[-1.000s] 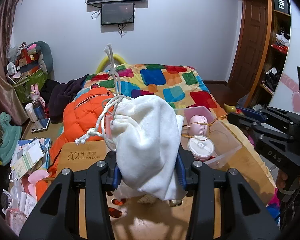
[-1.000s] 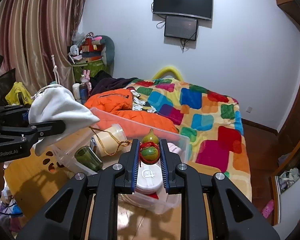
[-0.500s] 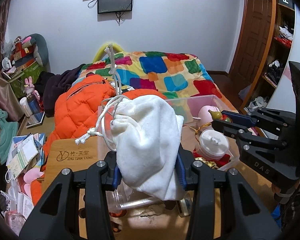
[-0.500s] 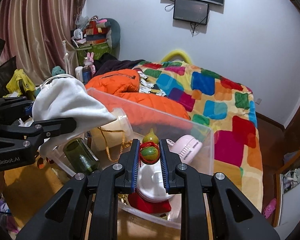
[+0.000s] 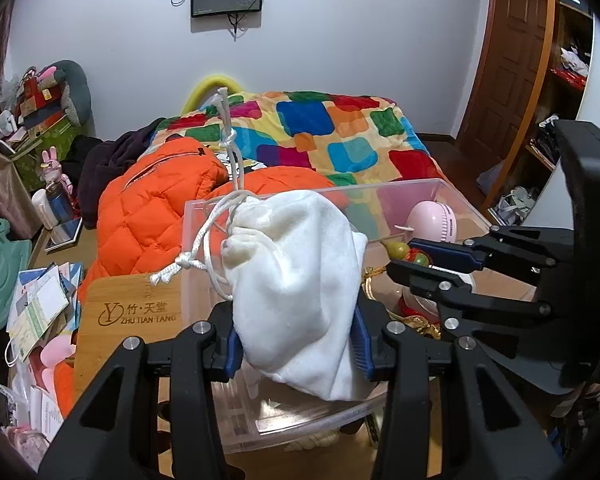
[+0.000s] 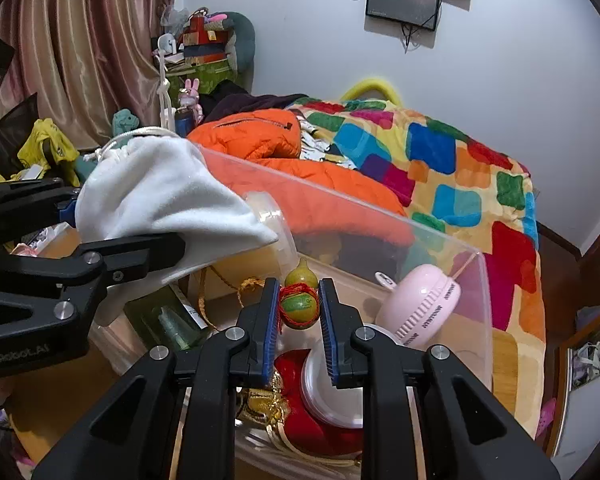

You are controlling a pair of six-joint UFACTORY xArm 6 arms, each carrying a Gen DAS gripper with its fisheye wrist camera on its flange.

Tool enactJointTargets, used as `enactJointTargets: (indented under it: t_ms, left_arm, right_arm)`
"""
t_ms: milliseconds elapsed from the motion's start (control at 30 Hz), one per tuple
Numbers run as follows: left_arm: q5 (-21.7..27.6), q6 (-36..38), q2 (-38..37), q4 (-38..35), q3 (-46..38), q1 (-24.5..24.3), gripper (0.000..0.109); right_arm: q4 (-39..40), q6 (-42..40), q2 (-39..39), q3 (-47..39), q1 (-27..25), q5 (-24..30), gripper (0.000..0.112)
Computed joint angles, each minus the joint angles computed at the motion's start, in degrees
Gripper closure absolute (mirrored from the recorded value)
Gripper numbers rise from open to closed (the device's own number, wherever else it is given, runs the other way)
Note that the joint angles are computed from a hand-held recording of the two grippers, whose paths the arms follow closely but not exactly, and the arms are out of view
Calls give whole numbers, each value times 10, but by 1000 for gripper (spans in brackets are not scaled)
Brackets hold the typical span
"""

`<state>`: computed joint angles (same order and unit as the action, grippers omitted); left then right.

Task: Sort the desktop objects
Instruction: 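Carry the toy and white bag over the clear box with both grippers, then open both grippers to drop the toy and bag into the box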

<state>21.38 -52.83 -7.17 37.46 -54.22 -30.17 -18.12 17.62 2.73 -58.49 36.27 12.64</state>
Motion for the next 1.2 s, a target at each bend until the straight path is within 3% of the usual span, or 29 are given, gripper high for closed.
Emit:
enactJointTargets:
  t_ms: [633, 867, 1033, 1200]
  left_arm:
    - [-6, 1, 11, 18, 2, 1, 62]
    - [14, -3, 8, 33, -2, -10, 58]
    - [17, -5, -5, 27, 2, -14, 56]
    - [29, -21, -25, 46, 9, -22, 49]
  right_arm:
    - [174, -130, 36, -46, 2, 57, 95]
    - [89, -65, 21, -36, 3, 59, 88]
    - [39, -21, -2, -19, 0, 51, 69]
    - [-53, 46, -31, 2, 4, 50, 61]
